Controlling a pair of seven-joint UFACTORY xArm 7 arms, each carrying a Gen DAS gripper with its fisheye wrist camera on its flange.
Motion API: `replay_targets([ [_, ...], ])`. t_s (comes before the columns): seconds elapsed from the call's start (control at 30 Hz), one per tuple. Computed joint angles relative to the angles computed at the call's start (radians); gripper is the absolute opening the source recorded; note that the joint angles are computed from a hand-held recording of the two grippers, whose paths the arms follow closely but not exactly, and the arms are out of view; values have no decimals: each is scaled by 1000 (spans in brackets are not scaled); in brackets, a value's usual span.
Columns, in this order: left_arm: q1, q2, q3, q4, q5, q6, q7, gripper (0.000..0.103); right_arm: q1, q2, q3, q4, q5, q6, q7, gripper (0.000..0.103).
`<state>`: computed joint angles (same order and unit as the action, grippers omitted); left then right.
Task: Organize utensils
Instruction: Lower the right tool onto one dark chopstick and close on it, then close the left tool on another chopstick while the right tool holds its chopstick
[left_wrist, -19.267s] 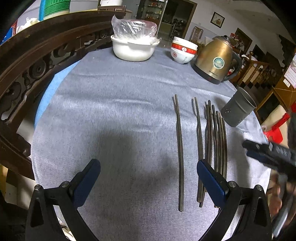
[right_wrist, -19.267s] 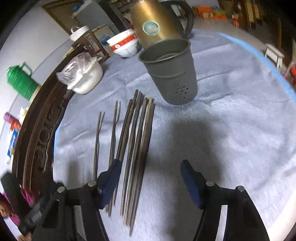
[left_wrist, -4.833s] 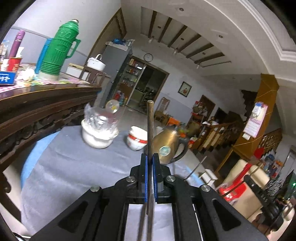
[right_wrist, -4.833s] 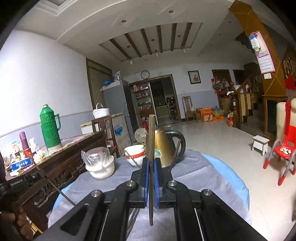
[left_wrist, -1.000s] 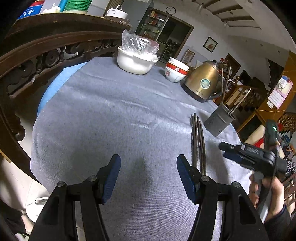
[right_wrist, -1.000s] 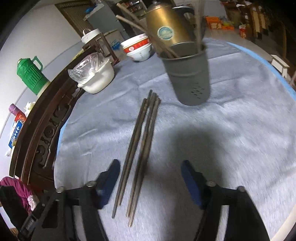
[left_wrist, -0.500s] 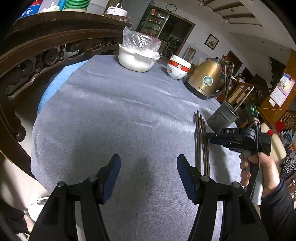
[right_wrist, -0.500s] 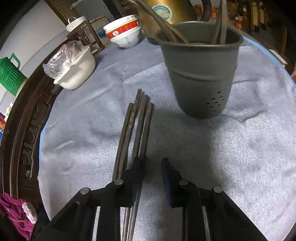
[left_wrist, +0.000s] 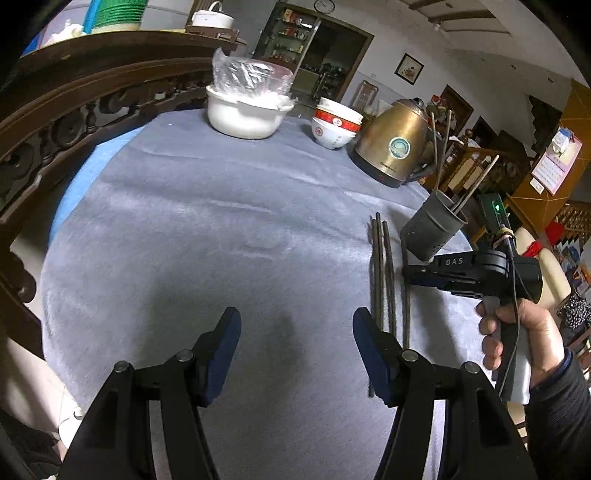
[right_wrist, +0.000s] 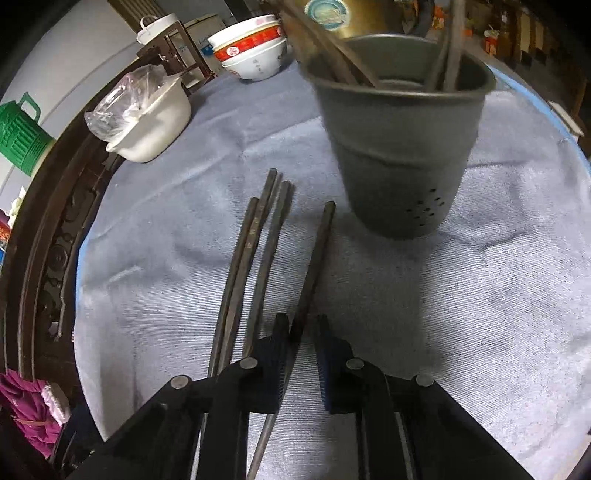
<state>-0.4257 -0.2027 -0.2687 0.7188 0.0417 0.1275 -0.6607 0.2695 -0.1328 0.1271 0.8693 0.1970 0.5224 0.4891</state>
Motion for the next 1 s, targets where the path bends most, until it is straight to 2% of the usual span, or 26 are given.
replay_targets([
  [0.13,-41,82,27,117,-46,74,89,64,-1,32,8,31,-44,2,8,16],
  [0.17,-47,118,29,173,-56,124,113,64,1,33,4,32,-32,2,-4,12],
  [0.27,-55,209,25,309,-77,232,163,64,-2,0,-4,4,-21,19,-44,11],
  [0.33,-61,283,18,412,-126,305,237,64,-1,-40,-18,-40,15,15,-82,10],
  [0.43,-88,425,20,606,-79,451,254,64,6,-83,-33,-92,70,-4,-132,11],
  [0.53,-134,550,47,785,-4,582,222,64,12,-112,-38,-125,98,-21,-159,12],
  [0.67,-169,665,71,959,27,723,218,63,20,-130,-50,-148,136,-35,-192,12],
  [0.8,-185,724,89,1043,27,796,212,57,29,-139,-62,-160,177,-49,-226,12],
  [1.0,-161,711,81,1017,-25,778,228,51,32,-149,-69,-173,209,-54,-259,12],
])
